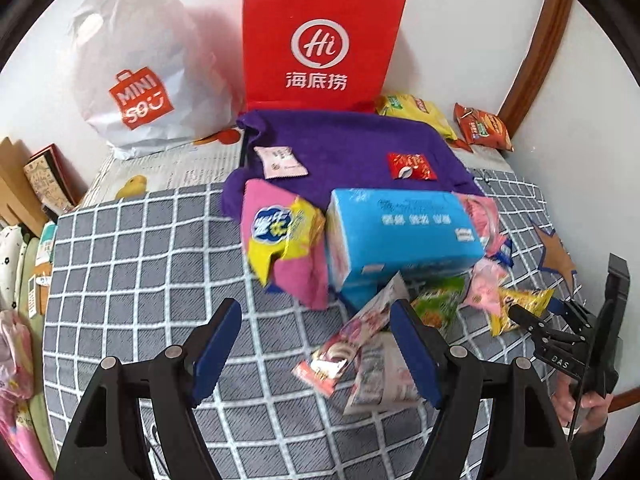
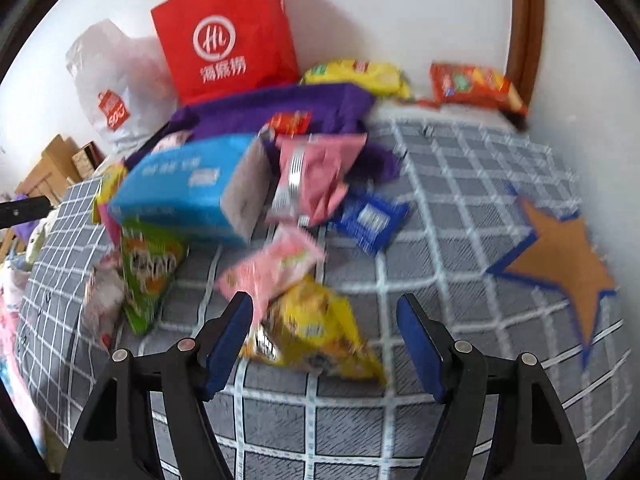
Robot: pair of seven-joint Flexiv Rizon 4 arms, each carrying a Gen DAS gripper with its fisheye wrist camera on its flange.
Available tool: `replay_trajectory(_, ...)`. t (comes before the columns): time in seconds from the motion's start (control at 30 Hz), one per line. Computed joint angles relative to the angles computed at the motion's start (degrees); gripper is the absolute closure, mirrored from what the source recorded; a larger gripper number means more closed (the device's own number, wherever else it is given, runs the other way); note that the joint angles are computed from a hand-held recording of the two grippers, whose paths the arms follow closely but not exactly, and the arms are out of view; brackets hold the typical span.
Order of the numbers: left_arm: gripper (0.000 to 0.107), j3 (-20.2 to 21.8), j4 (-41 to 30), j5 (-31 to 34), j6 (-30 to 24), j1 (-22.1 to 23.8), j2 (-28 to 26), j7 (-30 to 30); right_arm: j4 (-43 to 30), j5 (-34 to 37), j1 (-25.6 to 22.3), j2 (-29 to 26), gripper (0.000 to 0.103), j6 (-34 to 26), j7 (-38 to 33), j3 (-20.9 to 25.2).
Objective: Organize snacks
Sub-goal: 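Move both tools back over the snack pile, then grasp the pink stick snack with the left tool while the right tool grasps the yellow chip bag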
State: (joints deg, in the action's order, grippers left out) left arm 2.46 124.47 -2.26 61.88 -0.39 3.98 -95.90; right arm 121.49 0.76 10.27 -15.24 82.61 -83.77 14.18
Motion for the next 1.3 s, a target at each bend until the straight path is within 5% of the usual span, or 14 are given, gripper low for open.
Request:
replay_trajectory(0.1,0.032,0.49,1.76,-0.74,0.14,0.01,1.0,0.33,0.5,1.59,-0.49,-1.25,0.039,1.36,-0.35,1.1)
replay_trajectory(0.3,0.032,1.09,5.31,-0.6,0.77,0.93,2.63,-0.59,6.66,-5.1,4.92,1.52,0.058,6.99,6.33,-4.65)
replay_trajectory(0.43,0.032,1.1,6.99,-2.47,1.84,0.8,2.26,0.45,7.12,-1.8,-0.31,2.94,0.06,7.66,4.74,1.43)
replay_trajectory(0.5,0.032,0.83,7.33,-2.23,2.47,0.79,1.65,0.64,7.82,-2.08,0.45,3.66,0.068,7.49,5.97,0.69)
replay_trajectory(0.67,0.033,0.07,5.69,1.87,1.92,1.26,-0.96,-1.23,8.34,1.81,-1.27,4.9,0.068,6.54,2.99,3.9)
replay_trajectory(0.93,0.034,-0.18,2.8,2.4,2.25,0.11,-5.74,1.93,8.67,-0.77,0.99,3.71,0.062,7.31,5.07,1.23)
replay_trajectory(1.13,0.035,-1.58,2.34,-6.06,3.33,-1.29,-8.83,10.7,8.21,-3.4,2.22,2.39,0.056,7.64,6.35,-0.17)
replay_trajectory(1.3,0.035,-0.95,-0.23,-0.09,3.91,-3.15,-11.12,7.78,8.11,-4.86,2.55,2.04,0.047,7.68,8.29,-1.08)
